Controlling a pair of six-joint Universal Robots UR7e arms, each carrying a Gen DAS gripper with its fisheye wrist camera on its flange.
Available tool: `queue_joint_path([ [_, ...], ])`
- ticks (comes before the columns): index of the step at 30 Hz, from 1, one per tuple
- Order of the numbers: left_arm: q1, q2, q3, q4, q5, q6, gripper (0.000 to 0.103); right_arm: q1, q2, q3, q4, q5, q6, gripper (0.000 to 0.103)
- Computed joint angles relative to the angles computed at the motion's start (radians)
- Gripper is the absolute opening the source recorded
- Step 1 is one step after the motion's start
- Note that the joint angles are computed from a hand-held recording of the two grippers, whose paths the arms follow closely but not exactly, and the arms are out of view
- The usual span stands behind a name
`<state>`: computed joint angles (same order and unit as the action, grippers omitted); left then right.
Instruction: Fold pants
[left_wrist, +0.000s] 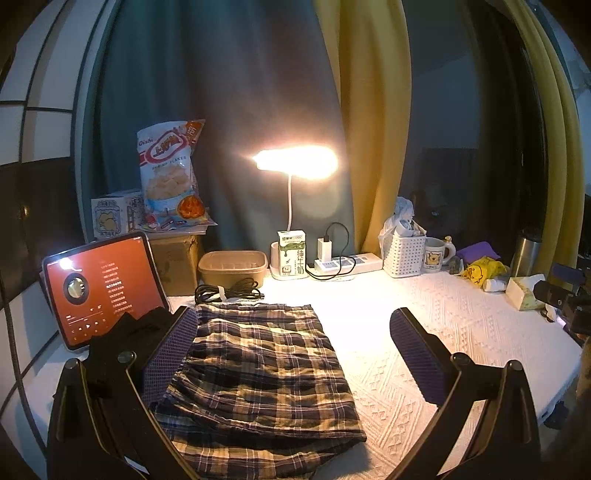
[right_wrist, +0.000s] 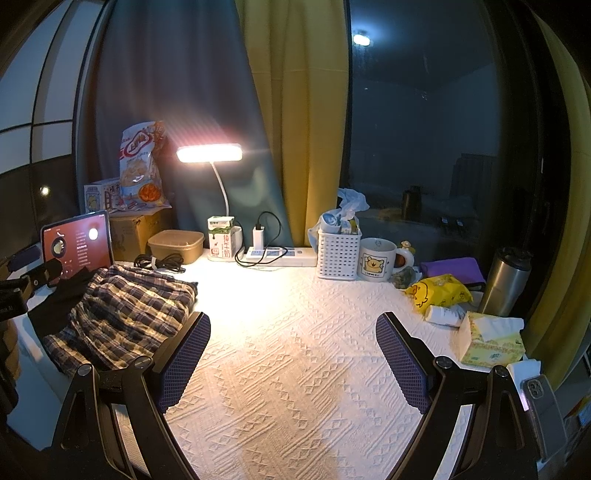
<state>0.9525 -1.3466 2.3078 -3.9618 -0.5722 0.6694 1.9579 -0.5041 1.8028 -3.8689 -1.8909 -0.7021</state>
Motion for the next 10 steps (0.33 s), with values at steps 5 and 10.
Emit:
queue_joint_path([
  [5,-0.004,-0.007,0.006,0.01,0.006,0.002,0.103,0.001,-0.001,0.001,0.0,0.0,0.0,0.092],
  [10,-0.004,-0.007,0.008,0.005,0.002,0.004,0.103,0.001,-0.001,0.001,0.0,0.0,0.0,0.092],
])
